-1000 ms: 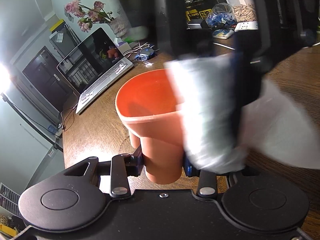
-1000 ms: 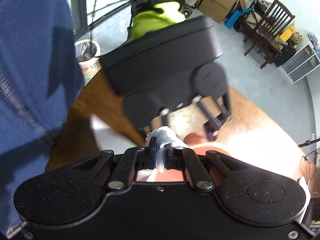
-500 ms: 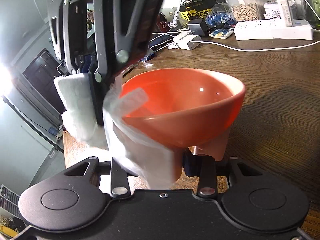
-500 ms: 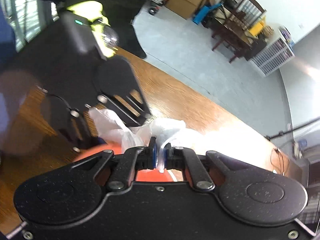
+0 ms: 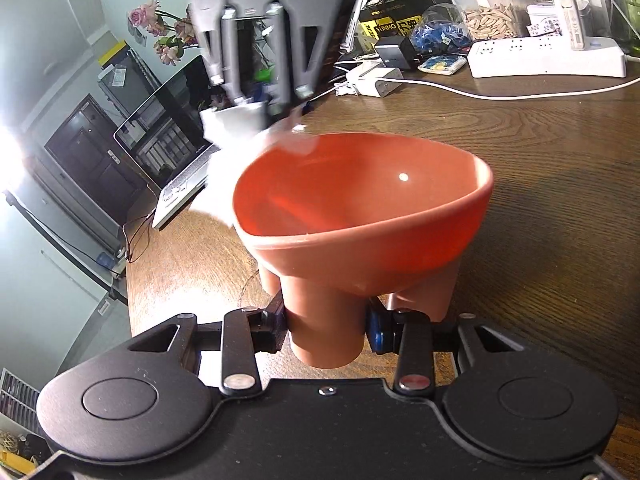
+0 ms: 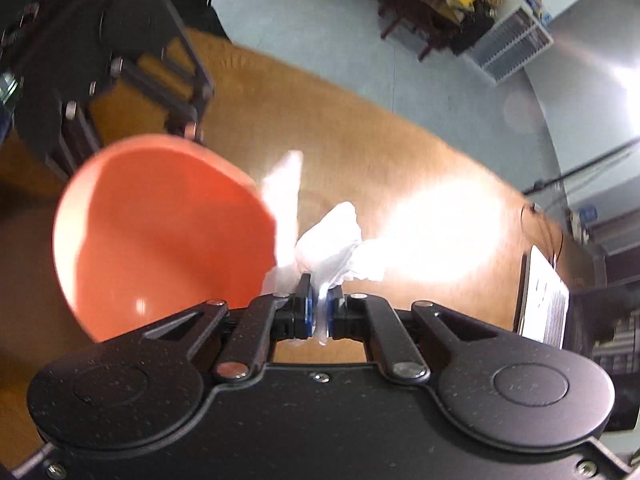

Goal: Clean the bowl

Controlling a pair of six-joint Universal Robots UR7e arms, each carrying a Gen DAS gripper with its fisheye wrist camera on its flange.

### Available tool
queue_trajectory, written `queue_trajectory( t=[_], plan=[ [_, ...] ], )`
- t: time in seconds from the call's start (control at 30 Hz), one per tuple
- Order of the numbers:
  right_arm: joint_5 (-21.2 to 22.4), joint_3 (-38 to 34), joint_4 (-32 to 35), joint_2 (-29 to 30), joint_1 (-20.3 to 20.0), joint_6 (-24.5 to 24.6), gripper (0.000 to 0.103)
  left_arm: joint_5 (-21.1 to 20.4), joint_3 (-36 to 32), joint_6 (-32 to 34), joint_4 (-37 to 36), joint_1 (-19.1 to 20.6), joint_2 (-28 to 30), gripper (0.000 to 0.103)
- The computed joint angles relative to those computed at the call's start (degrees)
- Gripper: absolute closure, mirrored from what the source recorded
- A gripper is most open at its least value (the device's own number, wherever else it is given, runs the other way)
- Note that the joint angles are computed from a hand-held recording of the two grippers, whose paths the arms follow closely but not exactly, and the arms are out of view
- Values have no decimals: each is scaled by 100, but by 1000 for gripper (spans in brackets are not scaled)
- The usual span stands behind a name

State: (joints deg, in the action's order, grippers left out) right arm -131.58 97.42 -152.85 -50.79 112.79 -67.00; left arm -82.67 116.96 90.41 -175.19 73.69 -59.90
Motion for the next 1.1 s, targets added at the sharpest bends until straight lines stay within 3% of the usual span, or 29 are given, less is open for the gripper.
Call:
queue_trajectory(
  t=[0.37,0.53,0.77,0.93,1.1],
  plan=[
    [-215,871,311,-493,-21,342,97,14,7,55,-22,11,-10,66],
    [-96,1231,767,-705,30,446,97,23,29,39,-57,-1,-5,66],
    [587,1549,1100,-801,275,384,97,18,56,10,-120,-6,2,66],
    [1140,1400,778,-631,488,169,97,0,43,95,-97,-6,-4,66],
    [1424,1060,375,-399,599,-137,97,-5,50,109,-99,-14,-7,66]
  ],
)
